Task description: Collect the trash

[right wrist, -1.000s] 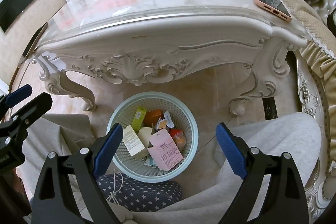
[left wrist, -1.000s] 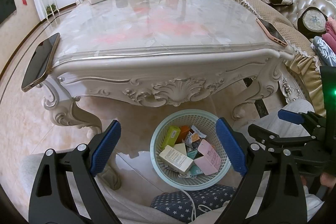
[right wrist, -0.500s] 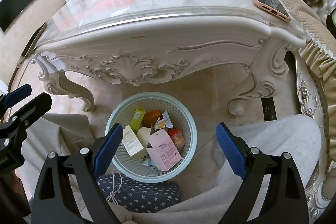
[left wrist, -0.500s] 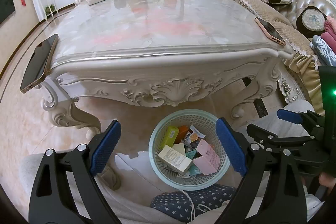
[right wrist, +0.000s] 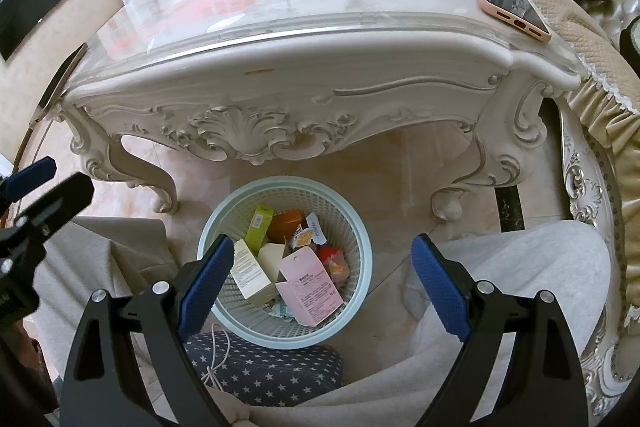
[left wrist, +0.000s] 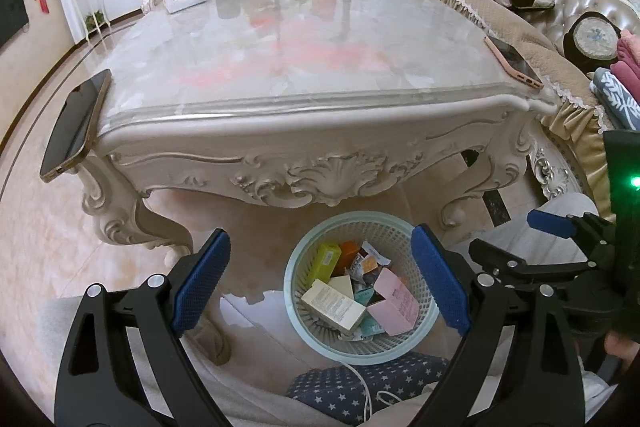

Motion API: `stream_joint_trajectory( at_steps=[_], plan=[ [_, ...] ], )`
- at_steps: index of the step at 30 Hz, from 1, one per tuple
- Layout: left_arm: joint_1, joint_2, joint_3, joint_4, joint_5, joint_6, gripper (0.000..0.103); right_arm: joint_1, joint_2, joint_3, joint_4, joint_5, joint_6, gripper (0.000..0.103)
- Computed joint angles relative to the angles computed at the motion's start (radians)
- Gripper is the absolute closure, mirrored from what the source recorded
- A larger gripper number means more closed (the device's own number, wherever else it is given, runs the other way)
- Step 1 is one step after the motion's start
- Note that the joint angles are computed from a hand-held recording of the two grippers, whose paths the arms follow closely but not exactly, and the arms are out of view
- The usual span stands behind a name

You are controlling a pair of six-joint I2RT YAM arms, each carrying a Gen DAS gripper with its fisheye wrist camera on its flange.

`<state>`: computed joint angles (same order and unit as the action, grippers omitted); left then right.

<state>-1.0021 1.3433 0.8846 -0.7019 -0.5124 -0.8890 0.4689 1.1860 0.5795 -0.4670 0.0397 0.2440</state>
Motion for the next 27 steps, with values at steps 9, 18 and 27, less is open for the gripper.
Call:
stream_joint_trajectory(
  at_steps=[9,18,27],
  plan=[
    [-0.009,0.01,0.029,-0.04,-0.041,-0.004,0.014,0.02,0.015,0.005,0.008,0.026,0.006,0.017],
    [-0.024,0.032,0.053,-0.096,-0.078,-0.026,0.014,0.023,0.025,0.006,0.014,0.03,0.001,0.017],
    [0.036,-0.036,-0.026,0.009,0.039,0.001,0.014,0.034,0.005,0.015,0.007,0.053,0.017,0.017]
  ],
)
